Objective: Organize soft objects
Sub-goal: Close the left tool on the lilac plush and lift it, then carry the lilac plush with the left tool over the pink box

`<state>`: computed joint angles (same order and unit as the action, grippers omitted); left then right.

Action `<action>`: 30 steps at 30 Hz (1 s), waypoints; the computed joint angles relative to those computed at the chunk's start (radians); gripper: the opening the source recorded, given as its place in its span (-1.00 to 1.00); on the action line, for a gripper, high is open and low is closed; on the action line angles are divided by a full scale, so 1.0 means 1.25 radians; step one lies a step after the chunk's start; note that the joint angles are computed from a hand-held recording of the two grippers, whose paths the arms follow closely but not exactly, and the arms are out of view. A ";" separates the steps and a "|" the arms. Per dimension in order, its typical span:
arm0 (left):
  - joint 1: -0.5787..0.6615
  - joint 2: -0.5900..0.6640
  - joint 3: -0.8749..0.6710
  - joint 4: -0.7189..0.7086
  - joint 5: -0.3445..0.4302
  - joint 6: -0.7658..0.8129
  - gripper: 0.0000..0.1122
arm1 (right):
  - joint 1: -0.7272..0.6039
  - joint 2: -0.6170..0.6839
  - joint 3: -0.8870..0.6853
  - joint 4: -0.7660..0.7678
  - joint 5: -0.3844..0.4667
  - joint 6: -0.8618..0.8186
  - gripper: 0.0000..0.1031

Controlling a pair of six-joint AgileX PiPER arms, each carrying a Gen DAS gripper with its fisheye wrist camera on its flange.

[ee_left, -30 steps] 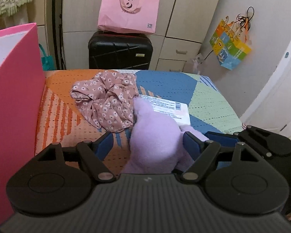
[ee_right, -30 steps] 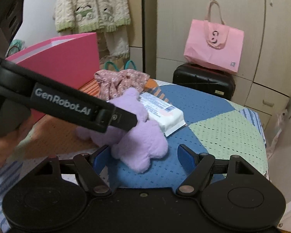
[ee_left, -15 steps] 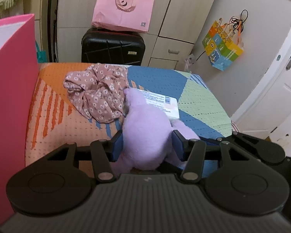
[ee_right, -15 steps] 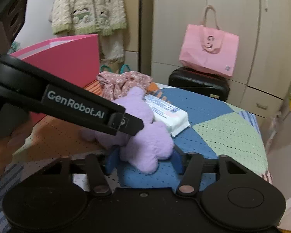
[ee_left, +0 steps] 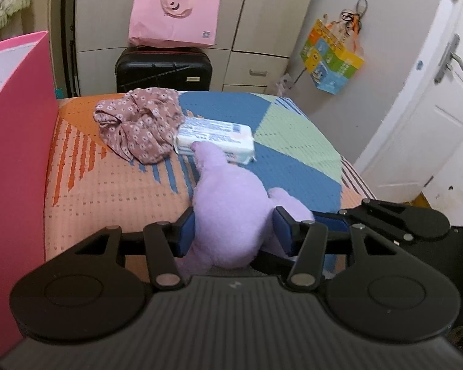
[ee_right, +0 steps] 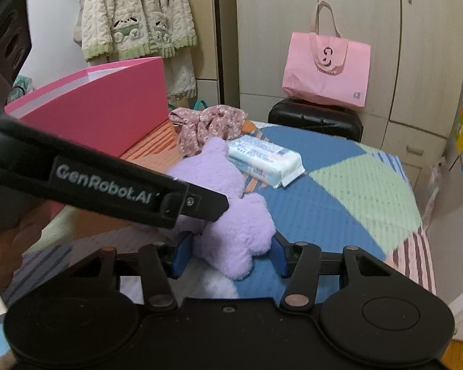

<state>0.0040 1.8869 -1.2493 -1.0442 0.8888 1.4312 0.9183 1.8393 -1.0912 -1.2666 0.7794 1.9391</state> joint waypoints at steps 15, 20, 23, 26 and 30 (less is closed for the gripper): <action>0.078 -0.115 0.118 0.037 0.077 0.053 -0.08 | 0.127 -0.022 -0.022 0.110 0.105 -0.037 0.12; 0.127 -0.136 0.131 0.045 0.127 0.070 -0.08 | 0.165 -0.027 -0.033 0.121 0.124 -0.014 0.12; 0.161 -0.141 0.124 0.058 0.166 0.071 -0.08 | 0.182 -0.038 -0.030 0.116 0.120 0.004 0.11; 0.195 -0.151 0.119 0.072 0.198 0.080 -0.08 | 0.196 -0.046 -0.034 0.114 0.114 0.014 0.09; 0.241 -0.147 0.088 0.105 0.253 0.068 -0.08 | 0.208 -0.048 -0.051 0.113 0.096 0.014 0.08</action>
